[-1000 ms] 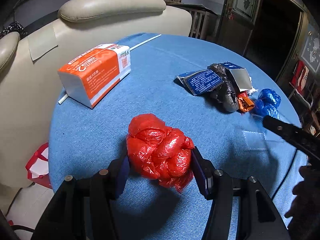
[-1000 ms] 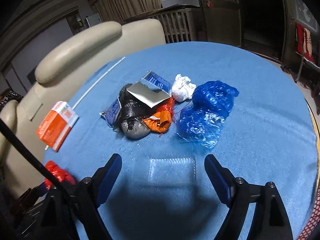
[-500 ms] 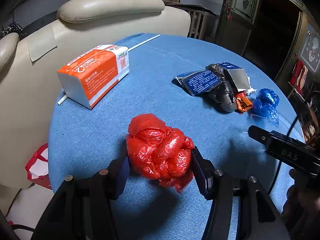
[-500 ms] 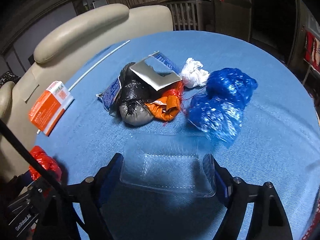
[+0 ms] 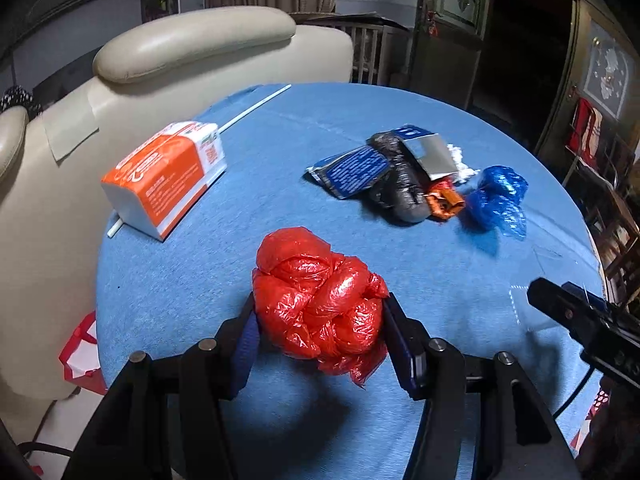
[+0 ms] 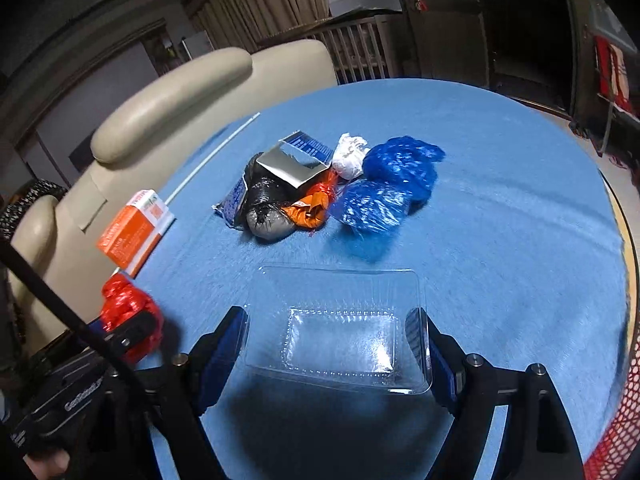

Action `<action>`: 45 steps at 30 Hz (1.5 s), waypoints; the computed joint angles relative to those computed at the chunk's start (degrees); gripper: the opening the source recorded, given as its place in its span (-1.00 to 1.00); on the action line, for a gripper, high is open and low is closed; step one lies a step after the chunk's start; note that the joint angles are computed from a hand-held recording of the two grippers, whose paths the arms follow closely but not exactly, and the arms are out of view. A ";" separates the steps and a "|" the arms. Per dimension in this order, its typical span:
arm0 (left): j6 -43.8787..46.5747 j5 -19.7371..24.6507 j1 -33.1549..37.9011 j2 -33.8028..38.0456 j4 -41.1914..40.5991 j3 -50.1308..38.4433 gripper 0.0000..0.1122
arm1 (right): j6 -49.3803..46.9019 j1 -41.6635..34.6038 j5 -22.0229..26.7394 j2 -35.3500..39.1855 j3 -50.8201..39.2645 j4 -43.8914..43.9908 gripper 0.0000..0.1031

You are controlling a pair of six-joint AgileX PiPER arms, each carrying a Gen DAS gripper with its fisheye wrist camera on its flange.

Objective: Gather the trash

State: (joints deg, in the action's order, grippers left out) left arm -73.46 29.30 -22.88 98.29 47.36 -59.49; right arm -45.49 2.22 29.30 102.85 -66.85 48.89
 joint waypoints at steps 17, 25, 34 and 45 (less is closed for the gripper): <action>7.41 5.59 -11.41 8.59 -2.70 -17.29 0.06 | -15.26 -19.39 6.78 -11.58 9.36 13.76 0.62; 7.92 3.09 -13.06 9.02 -2.58 -17.91 0.06 | -13.63 -24.68 6.29 -14.34 9.30 11.55 0.62; 3.06 -3.86 -7.74 3.98 0.87 -9.16 0.06 | -4.89 -17.99 1.53 -18.54 10.83 3.35 0.62; 4.61 -10.43 -1.76 -0.47 -0.34 -1.54 0.06 | 9.67 -9.86 -3.20 -22.86 13.30 -8.51 0.62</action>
State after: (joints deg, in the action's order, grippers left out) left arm -68.84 18.87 -24.65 97.81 47.02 -61.03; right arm -35.82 -7.64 26.10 79.99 -53.55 40.38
